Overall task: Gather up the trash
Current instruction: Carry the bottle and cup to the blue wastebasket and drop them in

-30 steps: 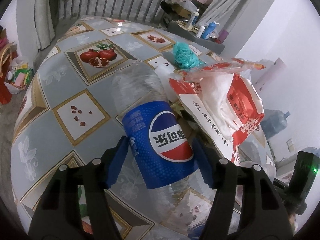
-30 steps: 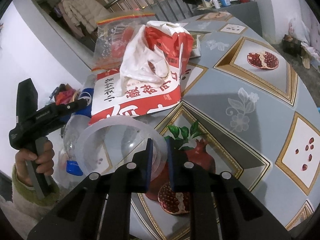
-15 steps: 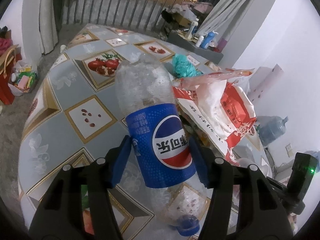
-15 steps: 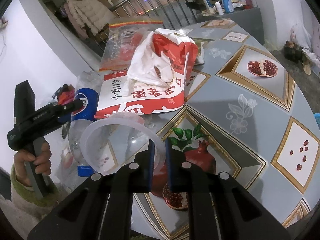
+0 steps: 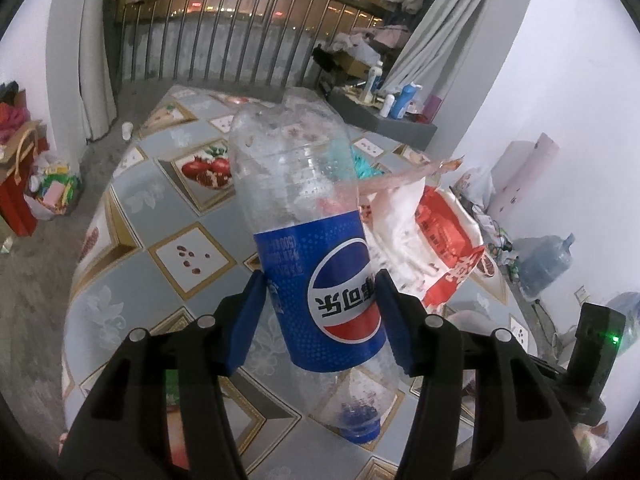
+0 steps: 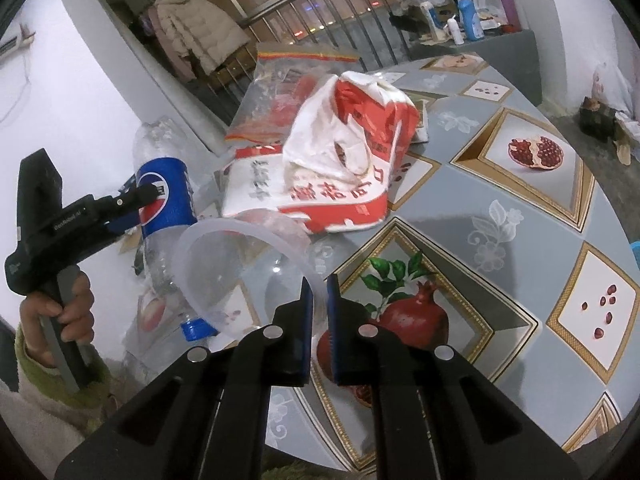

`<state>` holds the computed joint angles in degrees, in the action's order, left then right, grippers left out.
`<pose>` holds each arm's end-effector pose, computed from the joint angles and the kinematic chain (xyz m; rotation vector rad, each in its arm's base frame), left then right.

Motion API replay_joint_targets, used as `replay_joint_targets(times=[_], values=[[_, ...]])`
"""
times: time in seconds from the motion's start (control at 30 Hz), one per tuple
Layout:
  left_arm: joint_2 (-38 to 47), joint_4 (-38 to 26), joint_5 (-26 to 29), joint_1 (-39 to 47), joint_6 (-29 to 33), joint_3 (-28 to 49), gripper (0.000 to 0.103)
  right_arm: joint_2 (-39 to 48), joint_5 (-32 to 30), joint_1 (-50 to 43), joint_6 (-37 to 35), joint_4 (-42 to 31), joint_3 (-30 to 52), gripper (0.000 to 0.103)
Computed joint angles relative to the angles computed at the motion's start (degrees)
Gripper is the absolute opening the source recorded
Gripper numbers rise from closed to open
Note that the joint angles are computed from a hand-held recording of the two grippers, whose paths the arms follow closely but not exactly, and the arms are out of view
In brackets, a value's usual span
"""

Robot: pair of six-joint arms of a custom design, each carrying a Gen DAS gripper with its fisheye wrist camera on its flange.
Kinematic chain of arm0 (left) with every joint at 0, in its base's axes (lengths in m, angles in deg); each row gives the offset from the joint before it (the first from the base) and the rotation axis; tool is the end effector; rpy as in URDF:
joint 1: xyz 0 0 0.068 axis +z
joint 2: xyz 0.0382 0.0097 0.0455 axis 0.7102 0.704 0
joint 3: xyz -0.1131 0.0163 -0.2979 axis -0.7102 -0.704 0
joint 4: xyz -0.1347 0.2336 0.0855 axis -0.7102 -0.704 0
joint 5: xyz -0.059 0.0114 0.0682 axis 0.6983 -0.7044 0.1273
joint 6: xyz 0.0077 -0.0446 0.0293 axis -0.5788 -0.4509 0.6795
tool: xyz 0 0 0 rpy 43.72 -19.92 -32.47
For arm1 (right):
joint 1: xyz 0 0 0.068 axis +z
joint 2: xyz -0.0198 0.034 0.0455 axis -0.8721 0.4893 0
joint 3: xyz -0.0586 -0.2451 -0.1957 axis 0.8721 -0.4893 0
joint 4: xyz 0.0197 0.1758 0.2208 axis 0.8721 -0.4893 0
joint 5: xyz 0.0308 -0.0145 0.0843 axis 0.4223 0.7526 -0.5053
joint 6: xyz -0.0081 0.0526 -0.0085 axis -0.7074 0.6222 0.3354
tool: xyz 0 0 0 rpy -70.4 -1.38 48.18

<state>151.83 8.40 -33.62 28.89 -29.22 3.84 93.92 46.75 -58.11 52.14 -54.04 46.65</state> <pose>0.2918 -0.0941 0.4118 0.2172 2.3296 -0.5104 0.1935 0.0211 0.3275 0.1296 2.3108 0.5949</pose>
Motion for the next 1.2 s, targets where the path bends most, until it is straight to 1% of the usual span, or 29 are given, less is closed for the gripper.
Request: replay_joint_targets(times=[0.57,0.87,0.97,1.07,1.17,1.2], values=[[-4.9,-0.7,-2.5,-2.1,1.2,2.0,0.051,-5.7,-0.7,0.4,-1.0,-1.4,0.4,0.006],[-6.4,-0.9,-1.2,-3.4,3.6,6.0,0.051,-10.9,-1.5,-1.8,-0.8,-3.5,2.7,0.006],[-4.9,-1.5,1.2,-4.2,4.1,9.5,0.051,-13.0,-3.1,-5.5,-1.1,-4.4,3.3,0.006],[-2.7,-2.3,2.6,-6.8,4.6,13.8,0.051,-14.7,-7.9,-13.4,-2.5,-5.6,4.0,0.006],[0.6,-2.8,3.2,-10.4,5.0,18.4,0.051,-15.7,-14.5,-24.6,-5.7,-7.6,4.8,0.006],[1.9,-3.1,3.4,-11.5,4.9,20.2,0.051,-15.8,-17.6,-29.8,-7.5,-8.7,5.2,0.006]])
